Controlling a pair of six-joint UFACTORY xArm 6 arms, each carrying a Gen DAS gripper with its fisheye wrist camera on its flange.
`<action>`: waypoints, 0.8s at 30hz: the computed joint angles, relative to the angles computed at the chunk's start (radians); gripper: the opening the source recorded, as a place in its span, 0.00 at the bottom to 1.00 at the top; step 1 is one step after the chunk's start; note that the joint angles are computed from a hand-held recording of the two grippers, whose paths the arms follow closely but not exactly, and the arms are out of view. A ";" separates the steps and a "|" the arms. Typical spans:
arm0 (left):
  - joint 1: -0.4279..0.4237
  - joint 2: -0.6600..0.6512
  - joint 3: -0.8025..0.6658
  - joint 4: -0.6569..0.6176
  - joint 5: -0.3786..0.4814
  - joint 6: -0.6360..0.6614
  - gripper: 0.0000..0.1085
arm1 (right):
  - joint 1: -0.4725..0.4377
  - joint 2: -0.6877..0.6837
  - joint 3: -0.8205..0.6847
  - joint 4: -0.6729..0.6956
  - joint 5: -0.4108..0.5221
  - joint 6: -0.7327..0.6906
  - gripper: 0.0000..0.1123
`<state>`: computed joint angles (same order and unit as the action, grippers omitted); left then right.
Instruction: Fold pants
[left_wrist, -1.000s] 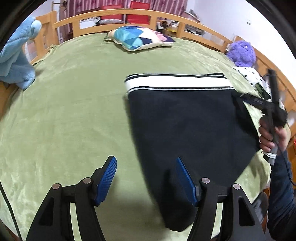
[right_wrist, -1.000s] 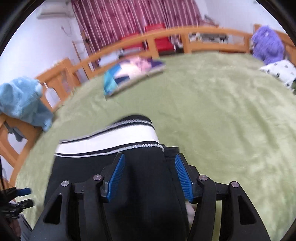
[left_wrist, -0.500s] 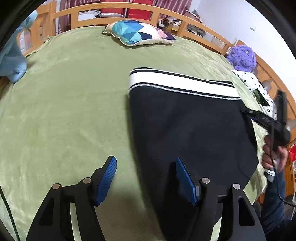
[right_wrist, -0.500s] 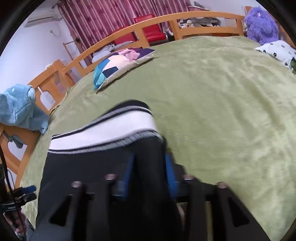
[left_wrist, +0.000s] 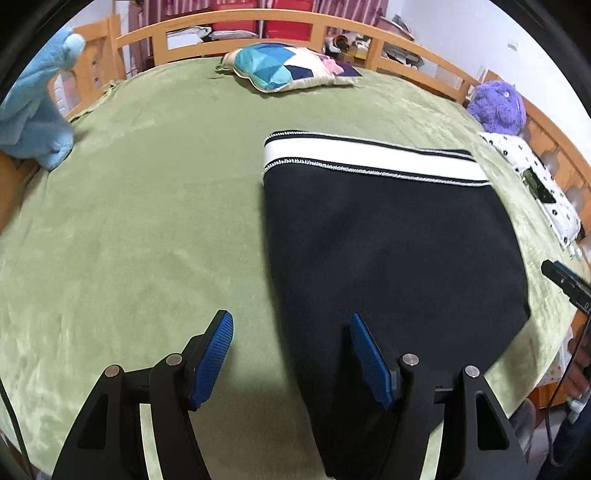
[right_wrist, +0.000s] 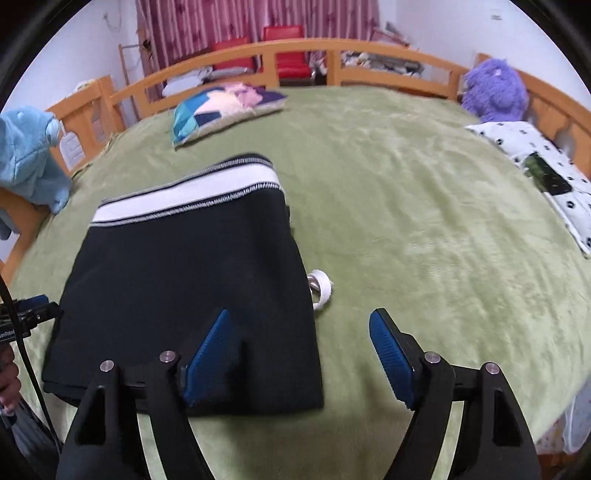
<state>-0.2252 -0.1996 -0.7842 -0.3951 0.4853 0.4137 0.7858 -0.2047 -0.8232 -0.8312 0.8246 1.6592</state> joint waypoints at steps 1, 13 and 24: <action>0.006 -0.009 0.001 -0.010 0.015 0.002 0.60 | 0.011 -0.006 0.000 -0.015 0.014 0.029 0.69; 0.056 -0.116 0.063 -0.169 0.075 0.117 0.64 | 0.158 -0.131 0.079 -0.218 0.040 0.291 0.69; 0.047 -0.162 0.096 -0.220 0.039 0.180 0.54 | 0.339 -0.091 -0.006 -0.101 0.346 0.351 0.62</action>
<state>-0.1778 -0.3619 -0.6881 -0.6152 0.5240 0.5935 1.1252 -0.2957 -0.8293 -0.9320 1.1709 2.0105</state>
